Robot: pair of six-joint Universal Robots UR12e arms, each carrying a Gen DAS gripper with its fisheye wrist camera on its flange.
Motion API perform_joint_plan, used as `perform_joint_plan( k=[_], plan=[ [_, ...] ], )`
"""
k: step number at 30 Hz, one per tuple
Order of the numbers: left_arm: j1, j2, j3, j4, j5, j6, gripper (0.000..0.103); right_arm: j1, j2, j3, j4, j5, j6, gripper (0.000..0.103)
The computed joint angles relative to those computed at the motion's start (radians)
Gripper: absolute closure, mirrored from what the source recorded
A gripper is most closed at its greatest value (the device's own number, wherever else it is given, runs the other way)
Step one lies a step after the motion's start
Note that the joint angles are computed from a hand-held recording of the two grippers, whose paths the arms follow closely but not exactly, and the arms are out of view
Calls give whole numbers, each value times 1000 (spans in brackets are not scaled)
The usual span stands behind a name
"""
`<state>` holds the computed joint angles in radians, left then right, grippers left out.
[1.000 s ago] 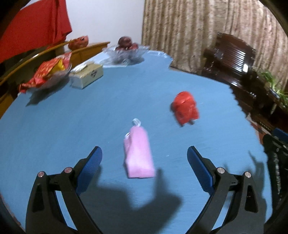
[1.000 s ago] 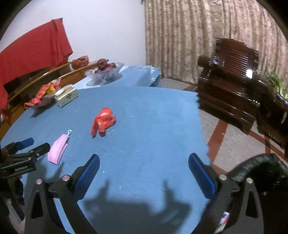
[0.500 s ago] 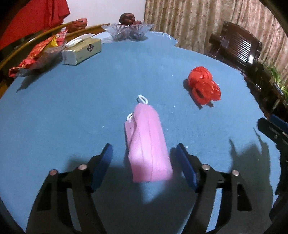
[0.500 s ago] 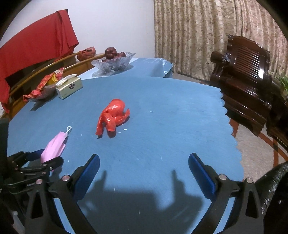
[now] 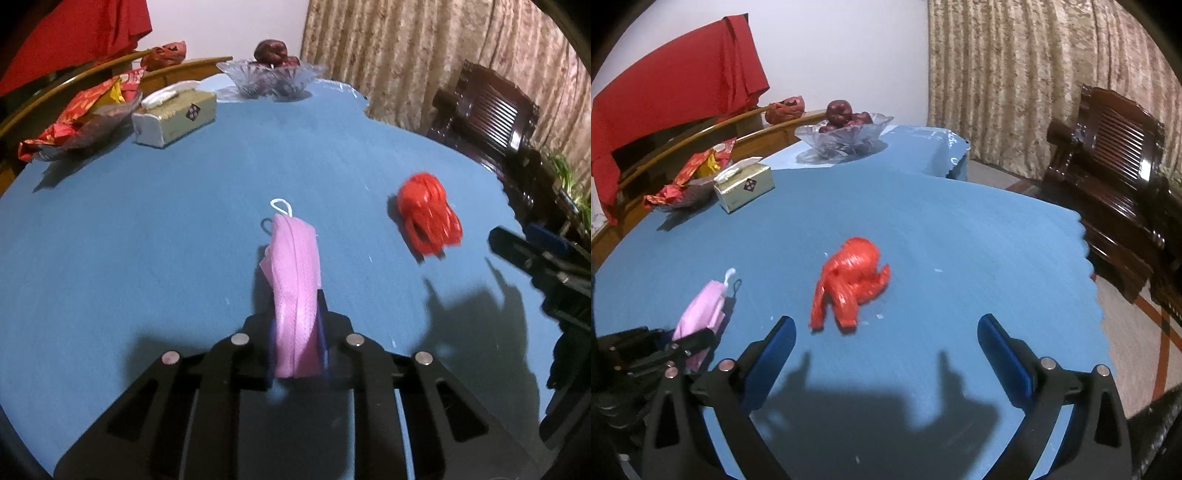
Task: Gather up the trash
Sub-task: 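Grasp the pink mask with the left tool while the right tool grasps the red bag, then lift the mask and red bag and carry them over the black bin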
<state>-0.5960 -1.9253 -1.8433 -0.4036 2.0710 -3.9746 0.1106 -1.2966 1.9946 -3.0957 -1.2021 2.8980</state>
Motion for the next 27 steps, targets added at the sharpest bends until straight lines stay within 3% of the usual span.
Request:
perform_joint_plan(
  k=[12,17,22,27],
  plan=[
    [58,-16,24,3,6,43,87,56,94,-128,87,-63,48,9],
    [62,-21,27,8,-1,42,86,61,112,-159,160,-48,51,24],
    [61,-21,28,6,-2,40,86,56,106,-155,215,-4,16,55],
    [56,-15,29,4,6,40,86,45,87,-137,223,38,0,64]
  ],
)
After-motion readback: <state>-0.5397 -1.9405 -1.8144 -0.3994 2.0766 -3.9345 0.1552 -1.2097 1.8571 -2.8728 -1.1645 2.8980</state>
